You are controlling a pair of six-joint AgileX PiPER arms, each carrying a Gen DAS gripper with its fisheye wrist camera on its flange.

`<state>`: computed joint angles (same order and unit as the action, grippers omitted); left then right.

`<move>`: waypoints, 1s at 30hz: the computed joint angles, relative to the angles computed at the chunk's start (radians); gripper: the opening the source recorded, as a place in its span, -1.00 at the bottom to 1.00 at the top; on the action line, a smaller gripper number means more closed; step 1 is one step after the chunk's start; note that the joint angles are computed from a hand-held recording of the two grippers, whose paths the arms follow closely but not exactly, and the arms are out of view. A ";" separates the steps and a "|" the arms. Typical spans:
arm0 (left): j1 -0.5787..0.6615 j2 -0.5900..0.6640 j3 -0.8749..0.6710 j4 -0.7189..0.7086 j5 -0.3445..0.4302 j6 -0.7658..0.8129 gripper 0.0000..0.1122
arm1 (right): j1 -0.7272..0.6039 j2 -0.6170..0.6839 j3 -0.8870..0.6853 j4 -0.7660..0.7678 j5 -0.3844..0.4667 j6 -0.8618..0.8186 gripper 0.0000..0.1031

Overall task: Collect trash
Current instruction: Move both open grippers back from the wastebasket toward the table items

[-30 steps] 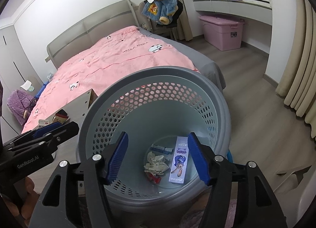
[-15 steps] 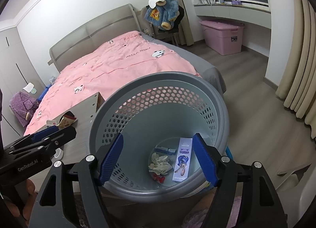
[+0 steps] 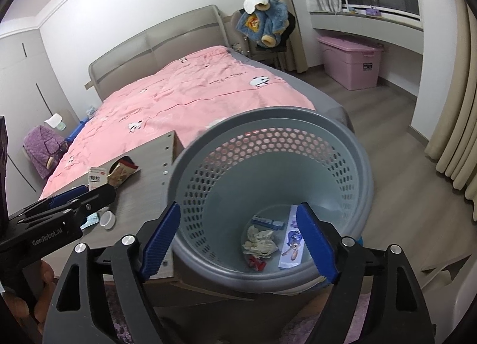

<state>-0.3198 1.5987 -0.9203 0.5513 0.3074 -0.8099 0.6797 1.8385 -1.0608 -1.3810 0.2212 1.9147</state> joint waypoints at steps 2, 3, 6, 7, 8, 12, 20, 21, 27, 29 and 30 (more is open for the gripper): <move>0.022 -0.019 0.024 0.025 -0.009 -0.021 0.20 | 0.017 0.009 -0.016 0.023 0.003 -0.028 0.55; 0.028 -0.024 0.030 0.039 -0.008 -0.034 0.21 | 0.023 0.012 -0.025 0.042 0.004 -0.052 0.55; 0.064 -0.050 0.071 0.070 -0.025 -0.062 0.21 | 0.054 0.027 -0.057 0.089 0.013 -0.104 0.58; 0.078 -0.060 0.087 0.073 -0.031 -0.065 0.21 | 0.067 0.035 -0.071 0.106 0.016 -0.122 0.59; 0.092 -0.068 0.099 0.072 -0.036 -0.062 0.21 | 0.079 0.042 -0.087 0.135 0.021 -0.152 0.60; 0.157 -0.109 0.155 0.079 -0.053 -0.058 0.21 | 0.118 0.076 -0.148 0.242 0.034 -0.275 0.62; 0.323 -0.184 0.252 0.115 -0.085 -0.054 0.21 | 0.191 0.171 -0.294 0.490 0.060 -0.547 0.68; 0.345 -0.189 0.264 0.152 -0.087 -0.082 0.21 | 0.198 0.184 -0.312 0.521 0.064 -0.581 0.68; 0.461 -0.191 0.314 0.252 -0.121 -0.139 0.21 | 0.232 0.277 -0.444 0.719 0.097 -0.813 0.71; 0.501 -0.182 0.324 0.244 -0.140 -0.121 0.22 | 0.242 0.324 -0.516 0.797 0.124 -0.906 0.72; 0.514 -0.180 0.329 0.245 -0.148 -0.119 0.21 | 0.244 0.343 -0.548 0.830 0.135 -0.946 0.72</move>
